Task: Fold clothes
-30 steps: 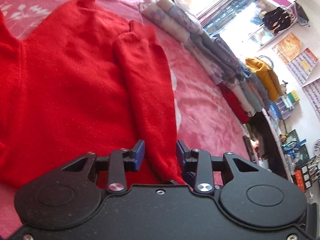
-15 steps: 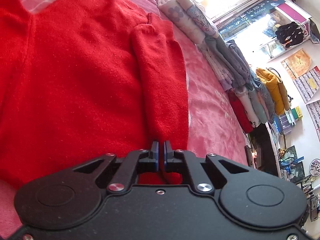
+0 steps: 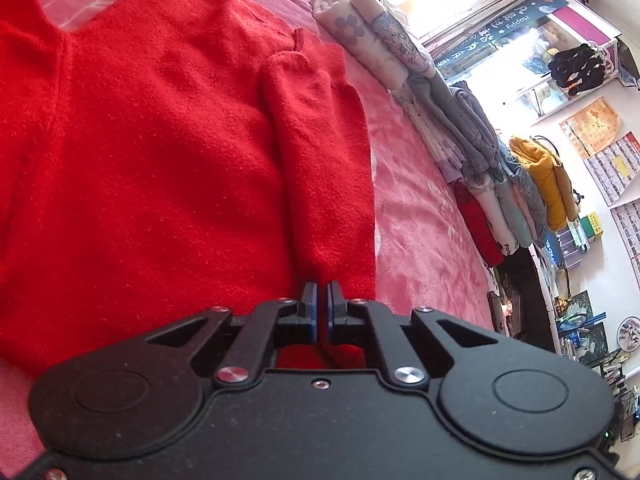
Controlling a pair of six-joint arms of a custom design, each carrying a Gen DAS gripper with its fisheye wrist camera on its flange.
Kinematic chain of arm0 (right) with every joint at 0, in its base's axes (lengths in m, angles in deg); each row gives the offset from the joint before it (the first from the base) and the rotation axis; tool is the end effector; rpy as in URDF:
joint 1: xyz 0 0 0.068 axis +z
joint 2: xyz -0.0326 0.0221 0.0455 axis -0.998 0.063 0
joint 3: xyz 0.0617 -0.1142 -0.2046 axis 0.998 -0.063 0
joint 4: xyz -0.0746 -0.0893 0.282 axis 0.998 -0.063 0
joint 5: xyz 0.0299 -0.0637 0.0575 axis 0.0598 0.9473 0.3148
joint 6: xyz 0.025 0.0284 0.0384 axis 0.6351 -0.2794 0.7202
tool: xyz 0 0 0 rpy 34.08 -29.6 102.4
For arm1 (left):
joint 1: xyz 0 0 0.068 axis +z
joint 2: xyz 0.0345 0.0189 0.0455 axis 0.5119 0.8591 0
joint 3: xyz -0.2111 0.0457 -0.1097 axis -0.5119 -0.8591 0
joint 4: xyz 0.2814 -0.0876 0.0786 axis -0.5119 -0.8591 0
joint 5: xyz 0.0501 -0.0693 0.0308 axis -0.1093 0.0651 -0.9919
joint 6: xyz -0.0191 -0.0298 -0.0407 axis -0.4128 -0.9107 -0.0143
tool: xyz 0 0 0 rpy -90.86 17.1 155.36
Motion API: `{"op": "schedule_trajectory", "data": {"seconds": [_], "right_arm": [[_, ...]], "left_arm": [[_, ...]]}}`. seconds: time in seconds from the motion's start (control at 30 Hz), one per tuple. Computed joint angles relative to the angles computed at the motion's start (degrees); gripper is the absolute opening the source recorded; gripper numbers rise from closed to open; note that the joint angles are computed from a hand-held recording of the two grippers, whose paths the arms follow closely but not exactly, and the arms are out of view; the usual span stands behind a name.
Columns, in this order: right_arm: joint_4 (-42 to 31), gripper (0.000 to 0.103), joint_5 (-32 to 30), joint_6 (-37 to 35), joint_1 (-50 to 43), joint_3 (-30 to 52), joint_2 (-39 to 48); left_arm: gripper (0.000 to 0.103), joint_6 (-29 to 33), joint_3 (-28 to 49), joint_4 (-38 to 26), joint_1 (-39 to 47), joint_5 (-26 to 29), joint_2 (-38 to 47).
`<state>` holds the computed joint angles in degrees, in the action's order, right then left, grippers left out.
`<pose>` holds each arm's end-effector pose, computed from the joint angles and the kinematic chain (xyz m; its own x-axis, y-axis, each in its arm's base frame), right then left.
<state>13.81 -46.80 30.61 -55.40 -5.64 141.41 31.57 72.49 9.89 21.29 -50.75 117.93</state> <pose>0.2635 0.1629 0.1104 -0.6861 0.4636 -0.5606 -0.1177 0.6897 0.7144 0.3442 -0.0771 0.1261 -0.8528 -0.3347 -0.4008 0.0635 0.6954 -0.7158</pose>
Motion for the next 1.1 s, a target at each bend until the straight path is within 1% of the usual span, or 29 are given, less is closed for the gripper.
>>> {"op": "schedule_trajectory", "data": {"seconds": [0.03,0.07,0.1,0.17,0.2,0.27,0.33,0.4,0.47,0.5,0.57,0.63,0.67,0.73,0.77,0.8,0.87,0.97,1.03,1.1], "right_arm": [[0.83,0.028,-0.66,0.68,-0.42,0.98,1.89],[1.78,0.021,-1.51,1.91,-0.98,1.34,3.22],[2.08,0.007,-2.62,3.69,-1.71,1.19,3.71],[2.66,0.005,-4.69,7.2,-3.12,0.63,4.4],[2.88,0.002,-5.21,8.94,-3.6,-0.45,3.89],[3.75,0.001,-6.8,11.54,-4.63,-1.74,3.73],[2.29,0.002,-6.51,10.49,-4.38,-1.46,3.08],[0.54,0.006,-5.66,9.2,-3.6,-1.68,1.25],[-1.26,0.007,-4.3,8.28,-2.81,-2.44,-1.29],[-2.2,0.011,-3.47,7.76,-2.43,-2.89,-2.71],[-3.64,0.012,-1.81,6.14,-2.18,-3.9,-5.46],[-5.44,0.012,0.11,4.66,-1.81,-4.08,-7.55],[-7.08,0.012,1.42,3.16,-1.36,-3.8,-8.69],[-10.95,0.015,4.78,-1.25,0.14,-2.87,-10.95],[-12.97,0.023,6.81,-3.96,1.11,-2.21,-11.91],[-14.83,0.032,9.47,-7.36,2.46,-1.45,-12.59],[-17.11,0.038,14.81,-14.41,5.3,-0.1,-13.25],[-18.2,0.05,19.49,-23.11,9.18,1.64,-12.22],[-17.98,0.05,20.63,-26.61,11.1,2.68,-10.58],[-17.88,0.051,21.71,-30.12,12.93,3.86,-8.87]], "left_arm": [[0.002,0.04,0.03,0.0,-0.08,-0.17,0.07],[0.002,0.08,0.06,0.0,-0.16,-0.35,0.14],[0.002,-0.05,0.12,0.0,-0.14,-0.27,0.33],[0.002,-0.39,0.3,0.0,-0.04,0.05,0.79],[0.002,-0.25,0.47,-0.09,-0.06,0.1,0.98],[0.002,0.05,1.0,-0.56,0.1,0.73,1.43],[0.004,-1.38,1.53,-0.87,1.12,2.77,2.14],[0.006,-2.86,0.93,-0.59,2.32,4.39,1.67],[0.008,-1.96,-0.19,-1.1,2.92,4.17,-0.68],[0.01,-1.35,-0.85,-1.17,3.23,4.04,-2.09],[0.016,-0.83,-2.7,-0.57,4.47,4.8,-5.1],[0.025,-0.31,-4.86,-0.19,6.17,4.83,-8.41],[0.027,0.34,-5.72,-0.54,7.01,4.34,-9.97],[0.028,0.92,-7.35,-1.22,9.54,3.17,-12.82],[0.028,1.18,-8.09,-1.54,10.89,2.62,-14.15],[0.028,1.1,-8.66,-1.79,12.36,2.07,-15.15],[0.028,0.78,-9.58,-2.53,15.79,0.6,-17.11],[0.03,0.9,-9.76,-4.87,20.5,-3.83,-19.22],[0.032,0.85,-9.26,-6.59,23.7,-7.22,-19.48],[0.032,-0.38,-8.68,-7.24,27.13,-8.32,-18.34]]}}
